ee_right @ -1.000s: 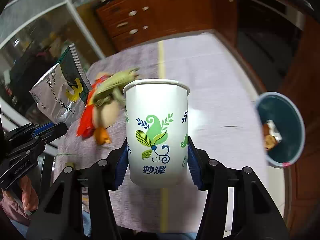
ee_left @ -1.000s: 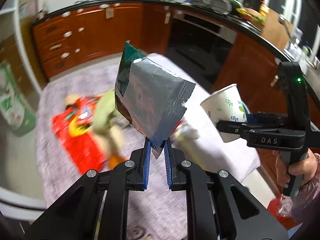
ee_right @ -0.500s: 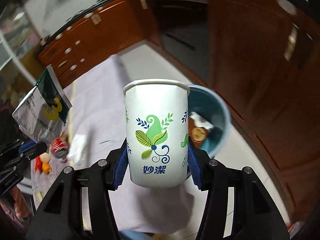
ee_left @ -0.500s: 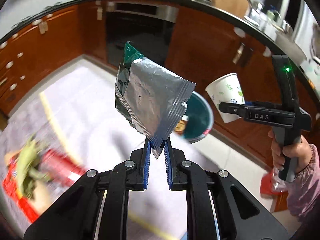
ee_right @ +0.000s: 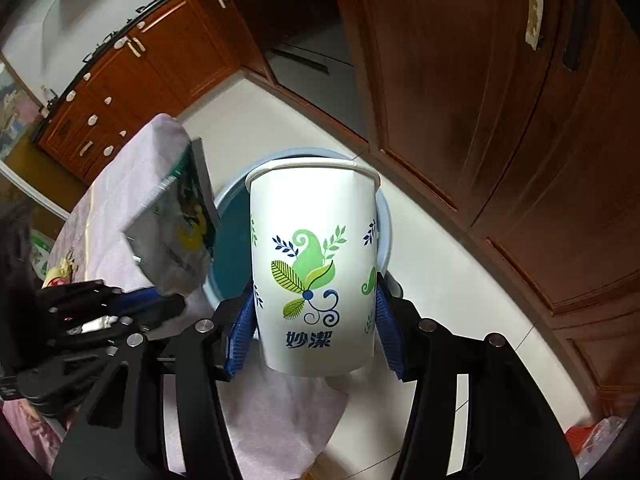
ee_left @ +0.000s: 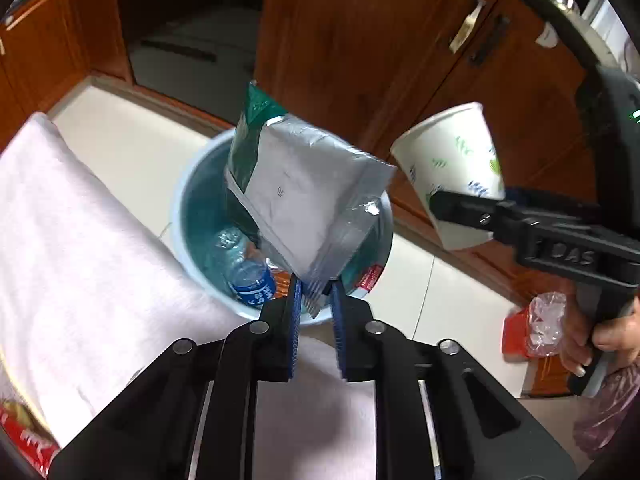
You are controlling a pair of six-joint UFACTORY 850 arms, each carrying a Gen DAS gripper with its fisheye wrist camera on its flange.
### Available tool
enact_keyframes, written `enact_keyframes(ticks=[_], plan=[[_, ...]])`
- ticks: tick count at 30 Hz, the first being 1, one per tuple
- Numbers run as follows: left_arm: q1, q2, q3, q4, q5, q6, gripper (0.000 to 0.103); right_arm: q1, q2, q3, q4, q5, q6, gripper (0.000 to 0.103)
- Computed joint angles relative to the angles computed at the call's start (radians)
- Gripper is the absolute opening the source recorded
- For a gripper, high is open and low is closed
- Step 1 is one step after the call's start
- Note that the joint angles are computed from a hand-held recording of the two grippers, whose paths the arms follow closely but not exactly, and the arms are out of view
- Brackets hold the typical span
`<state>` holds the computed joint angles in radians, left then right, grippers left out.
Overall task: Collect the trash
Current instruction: 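Carry the cup and snack bag over the bin and open both tools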
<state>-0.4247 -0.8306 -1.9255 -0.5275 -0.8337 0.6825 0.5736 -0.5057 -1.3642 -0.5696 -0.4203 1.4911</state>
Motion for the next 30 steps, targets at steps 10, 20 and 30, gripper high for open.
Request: enact_keyframes(ticks=[10, 20, 30], plan=[[-0.006, -0.093, -0.102, 0.062, -0.005, -0.072, 0.068, -0.046, -0.062, -0.059, 0.102, 0.016, -0.133, 0.051], [0.017, -0.008, -0.002, 0.065, 0.072, -0.065, 0.099, -0.061, -0.128, -0.123, 0.244, 0.035, -0.284, 0.059], [0.049, 0.043, 0.044, 0.009, 0.082, -0.045, 0.099, -0.051, -0.132, -0.145, 0.267, 0.020, -0.279, 0.085]])
